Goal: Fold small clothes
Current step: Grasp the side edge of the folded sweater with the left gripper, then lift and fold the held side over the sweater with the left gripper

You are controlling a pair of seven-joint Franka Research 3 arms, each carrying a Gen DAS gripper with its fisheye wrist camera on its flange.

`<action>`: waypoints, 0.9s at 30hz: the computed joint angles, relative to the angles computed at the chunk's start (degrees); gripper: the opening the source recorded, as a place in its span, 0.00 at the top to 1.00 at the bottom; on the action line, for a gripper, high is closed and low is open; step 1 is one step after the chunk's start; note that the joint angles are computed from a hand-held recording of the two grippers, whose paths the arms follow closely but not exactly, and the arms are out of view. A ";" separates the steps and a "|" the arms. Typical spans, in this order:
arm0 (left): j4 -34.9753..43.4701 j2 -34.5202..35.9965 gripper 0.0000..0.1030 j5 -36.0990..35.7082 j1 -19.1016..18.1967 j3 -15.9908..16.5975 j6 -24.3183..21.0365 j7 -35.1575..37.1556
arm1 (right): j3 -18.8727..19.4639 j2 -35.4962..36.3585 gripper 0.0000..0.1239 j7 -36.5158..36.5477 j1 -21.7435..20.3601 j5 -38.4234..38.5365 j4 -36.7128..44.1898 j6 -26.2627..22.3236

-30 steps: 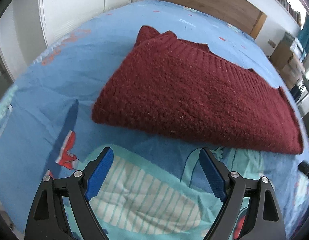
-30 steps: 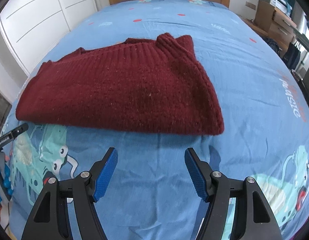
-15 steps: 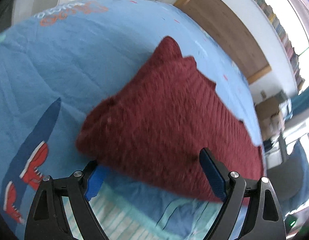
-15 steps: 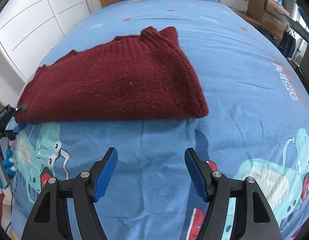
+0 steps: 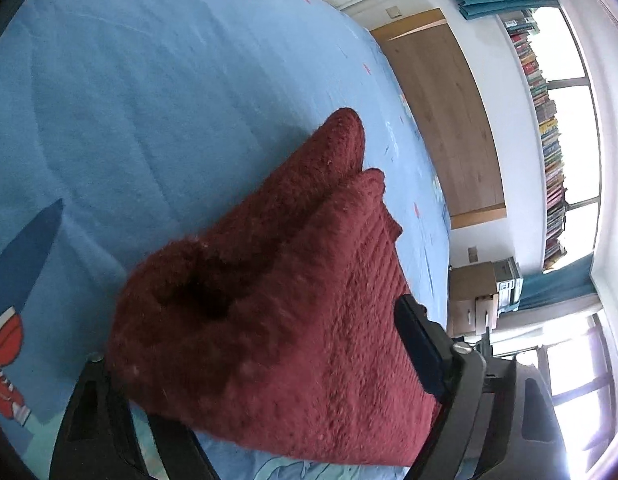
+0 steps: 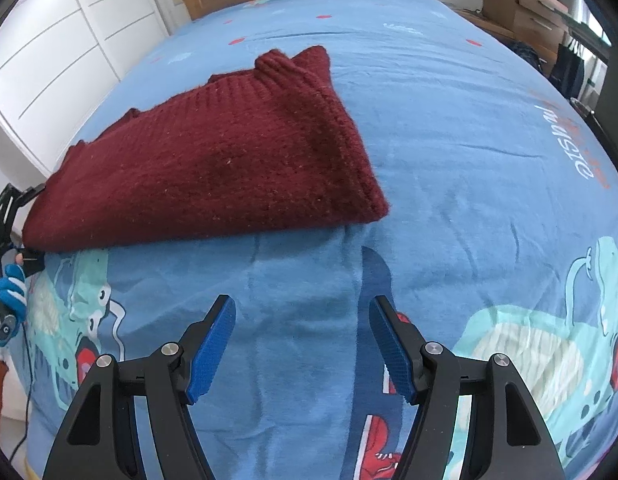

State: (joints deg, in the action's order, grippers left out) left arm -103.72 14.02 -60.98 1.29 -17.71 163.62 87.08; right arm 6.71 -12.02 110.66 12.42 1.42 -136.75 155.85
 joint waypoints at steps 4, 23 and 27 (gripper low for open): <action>1.89 1.78 0.53 2.82 -0.09 1.02 -1.16 -5.12 | -0.31 -0.77 0.43 -0.30 -0.01 0.72 -0.75 0.82; 4.29 2.03 0.70 17.98 -0.64 0.61 -1.01 -19.09 | -2.57 -7.27 0.43 -6.14 -0.26 11.47 -8.56 5.27; 5.40 2.55 0.70 20.64 -0.49 0.10 -1.22 -19.93 | -3.06 -8.35 0.43 -7.39 -0.31 13.45 -9.92 5.89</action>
State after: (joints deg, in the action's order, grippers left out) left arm -98.33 16.57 -40.34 0.80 -17.61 162.40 67.16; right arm 3.65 -20.37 103.27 12.10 14.86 -146.67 161.74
